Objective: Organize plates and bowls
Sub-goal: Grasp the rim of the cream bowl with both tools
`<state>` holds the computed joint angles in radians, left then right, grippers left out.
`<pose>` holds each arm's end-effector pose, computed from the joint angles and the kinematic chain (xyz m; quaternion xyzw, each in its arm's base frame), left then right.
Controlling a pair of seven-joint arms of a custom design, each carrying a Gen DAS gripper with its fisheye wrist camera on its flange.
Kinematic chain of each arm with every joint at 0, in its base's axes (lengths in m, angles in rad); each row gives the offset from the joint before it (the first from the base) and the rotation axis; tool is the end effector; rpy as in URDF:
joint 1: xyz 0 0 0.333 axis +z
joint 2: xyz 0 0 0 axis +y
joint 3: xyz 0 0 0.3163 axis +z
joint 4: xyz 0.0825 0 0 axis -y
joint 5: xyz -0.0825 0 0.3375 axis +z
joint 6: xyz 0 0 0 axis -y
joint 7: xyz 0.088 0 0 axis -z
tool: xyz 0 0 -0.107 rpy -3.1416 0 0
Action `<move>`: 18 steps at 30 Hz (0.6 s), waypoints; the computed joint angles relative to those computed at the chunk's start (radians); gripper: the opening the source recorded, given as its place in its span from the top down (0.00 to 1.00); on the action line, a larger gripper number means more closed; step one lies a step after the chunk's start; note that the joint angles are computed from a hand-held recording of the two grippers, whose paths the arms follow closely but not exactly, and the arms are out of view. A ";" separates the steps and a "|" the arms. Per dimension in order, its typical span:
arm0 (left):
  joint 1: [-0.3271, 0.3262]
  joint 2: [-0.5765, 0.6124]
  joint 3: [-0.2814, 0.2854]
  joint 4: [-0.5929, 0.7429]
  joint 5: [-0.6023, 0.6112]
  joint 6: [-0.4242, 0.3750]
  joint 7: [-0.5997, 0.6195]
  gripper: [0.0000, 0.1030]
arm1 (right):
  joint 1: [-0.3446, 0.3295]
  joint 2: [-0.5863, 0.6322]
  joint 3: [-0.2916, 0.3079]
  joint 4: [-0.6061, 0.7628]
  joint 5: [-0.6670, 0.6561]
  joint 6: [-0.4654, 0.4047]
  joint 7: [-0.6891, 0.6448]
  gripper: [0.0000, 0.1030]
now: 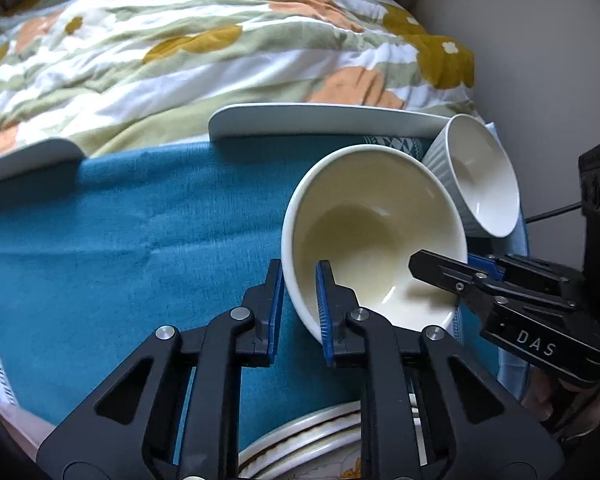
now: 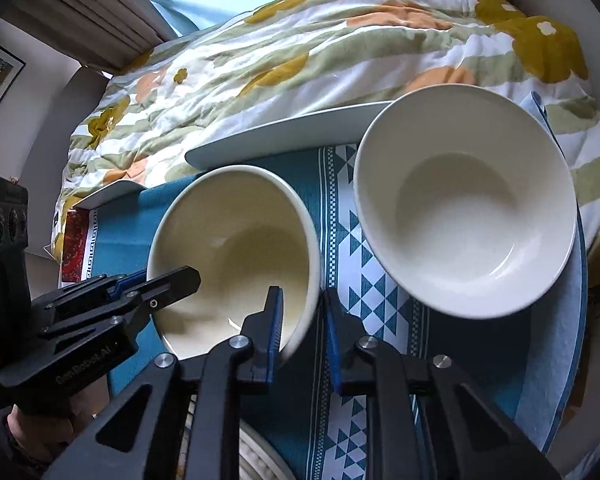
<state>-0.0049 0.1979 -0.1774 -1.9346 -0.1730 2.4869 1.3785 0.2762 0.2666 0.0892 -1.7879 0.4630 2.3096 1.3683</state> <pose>0.5834 -0.1006 0.4488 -0.7399 0.6442 -0.1910 0.0326 0.5711 0.2229 0.4538 -0.7797 0.5808 0.0721 0.2227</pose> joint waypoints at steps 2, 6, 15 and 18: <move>-0.006 0.002 0.002 0.005 0.022 -0.002 -0.008 0.87 | 0.001 0.000 -0.001 0.001 -0.003 0.002 0.002 0.83; -0.006 -0.003 0.000 0.007 0.020 -0.002 -0.005 0.87 | 0.004 -0.003 -0.003 -0.004 -0.015 0.014 0.005 0.83; -0.031 -0.101 0.009 -0.048 0.063 0.020 -0.060 0.87 | 0.005 -0.085 -0.004 -0.042 -0.030 0.021 -0.012 0.83; -0.044 -0.174 0.017 -0.090 0.088 0.029 -0.102 0.87 | 0.007 -0.132 -0.002 -0.057 -0.021 0.011 -0.026 0.83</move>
